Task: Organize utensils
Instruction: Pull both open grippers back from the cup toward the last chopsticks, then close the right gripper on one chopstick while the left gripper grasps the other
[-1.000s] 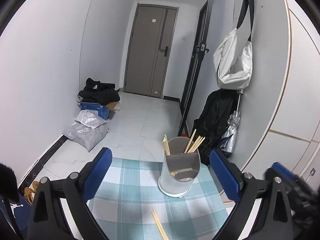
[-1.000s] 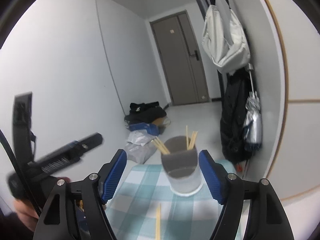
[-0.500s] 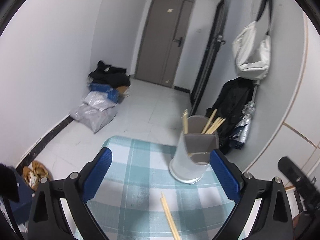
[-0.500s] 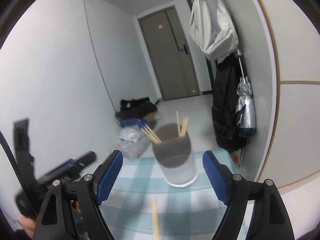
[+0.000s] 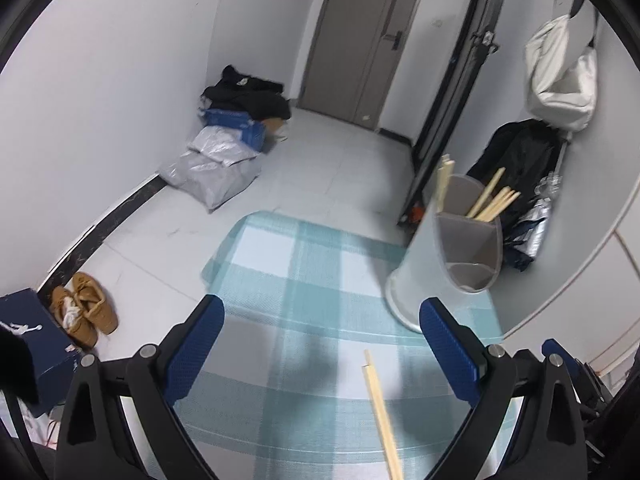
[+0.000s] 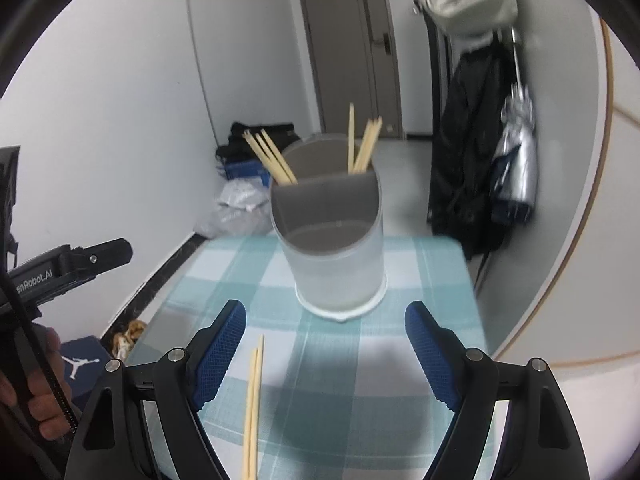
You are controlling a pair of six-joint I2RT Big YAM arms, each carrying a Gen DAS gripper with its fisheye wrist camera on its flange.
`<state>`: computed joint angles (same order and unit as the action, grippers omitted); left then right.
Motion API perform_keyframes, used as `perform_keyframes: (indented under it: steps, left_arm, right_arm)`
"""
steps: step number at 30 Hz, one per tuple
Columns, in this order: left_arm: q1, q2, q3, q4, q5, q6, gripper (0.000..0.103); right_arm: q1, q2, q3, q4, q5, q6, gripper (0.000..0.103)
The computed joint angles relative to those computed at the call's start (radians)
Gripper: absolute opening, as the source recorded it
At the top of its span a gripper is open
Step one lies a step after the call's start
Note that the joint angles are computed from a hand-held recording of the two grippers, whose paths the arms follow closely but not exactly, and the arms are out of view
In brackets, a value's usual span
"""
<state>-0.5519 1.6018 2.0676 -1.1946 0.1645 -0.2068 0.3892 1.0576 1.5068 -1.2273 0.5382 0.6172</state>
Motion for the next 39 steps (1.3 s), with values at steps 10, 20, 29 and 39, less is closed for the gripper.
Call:
perform_keyframes:
  steps: [10,20,29,39]
  left_arm:
    - [0.022,0.049,0.066,-0.067,0.009,0.003,0.097]
    - [0.064,0.073,0.113,-0.086,0.047,-0.066,0.096]
    - [0.089,0.089,0.127,-0.117,0.07,-0.092,0.096]
    - [0.114,0.1,0.144,-0.133,0.103,-0.137,0.096]
  right_arm:
    - [-0.084,0.066,0.025,-0.04,-0.176,0.016,0.082]
    - [-0.103,0.276,0.156,-0.196,-0.355,-0.152,0.056]
    - [-0.071,0.349,0.165,-0.246,-0.323,-0.162,0.03]
    - [-0.042,0.407,0.226,-0.325,-0.345,-0.188,0.029]
